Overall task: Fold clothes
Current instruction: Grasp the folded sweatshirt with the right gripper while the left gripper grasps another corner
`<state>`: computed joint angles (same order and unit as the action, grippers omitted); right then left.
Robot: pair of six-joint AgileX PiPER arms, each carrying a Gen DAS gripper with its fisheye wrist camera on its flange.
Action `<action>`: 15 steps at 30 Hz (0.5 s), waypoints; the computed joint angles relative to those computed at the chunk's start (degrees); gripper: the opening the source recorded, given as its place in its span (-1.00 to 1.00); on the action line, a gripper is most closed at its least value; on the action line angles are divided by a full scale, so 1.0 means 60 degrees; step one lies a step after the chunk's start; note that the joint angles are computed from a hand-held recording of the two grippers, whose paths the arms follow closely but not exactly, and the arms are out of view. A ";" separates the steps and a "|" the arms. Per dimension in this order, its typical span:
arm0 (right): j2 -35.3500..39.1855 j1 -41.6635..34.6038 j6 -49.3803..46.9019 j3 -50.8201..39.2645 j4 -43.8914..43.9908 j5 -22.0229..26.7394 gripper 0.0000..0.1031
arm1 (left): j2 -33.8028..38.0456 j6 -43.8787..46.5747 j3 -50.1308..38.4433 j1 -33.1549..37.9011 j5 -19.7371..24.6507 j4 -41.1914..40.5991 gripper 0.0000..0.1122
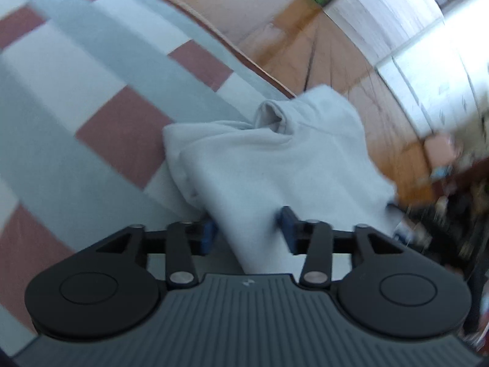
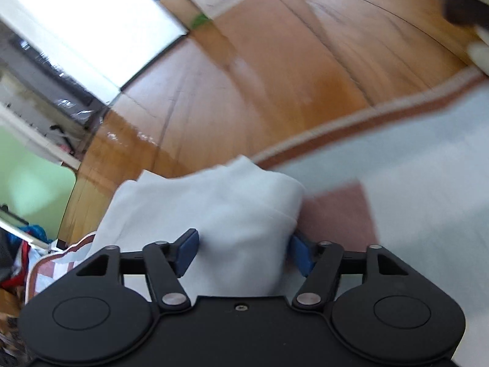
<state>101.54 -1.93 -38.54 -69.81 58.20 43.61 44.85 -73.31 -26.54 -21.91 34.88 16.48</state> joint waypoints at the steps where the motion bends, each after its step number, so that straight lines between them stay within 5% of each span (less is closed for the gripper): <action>1: 0.0150 0.0151 -0.0290 -0.0173 0.0116 -0.0068 -0.33 | 0.0138 -0.0232 -0.0016 -0.0205 -0.0015 0.0424 -0.20; 2: 0.0103 0.0324 -0.0577 -0.0229 0.0136 -0.0240 -0.54 | 0.0173 -0.0657 -0.0051 -0.0499 0.0052 0.0982 -0.28; 4: -0.0806 0.0750 -0.1271 0.0178 -0.0022 -0.0980 -0.55 | 0.0179 -0.1263 -0.0232 -0.1090 0.0371 0.2003 -0.75; 9: -0.4562 0.1432 -0.2101 0.1952 -0.0695 -0.2432 -0.56 | 0.0557 -0.2909 -0.1734 -0.3511 0.2936 0.4054 -0.80; 12: -0.5291 0.1107 -0.0679 0.2493 -0.2281 -0.2535 -0.48 | 0.0697 -0.1909 -0.2085 -0.2069 0.1610 0.2372 -0.79; 15: -0.4184 -0.0076 0.0600 0.2214 -0.2876 -0.1203 -0.45 | 0.1798 0.0491 -0.2116 -0.0656 0.0800 0.0403 -0.76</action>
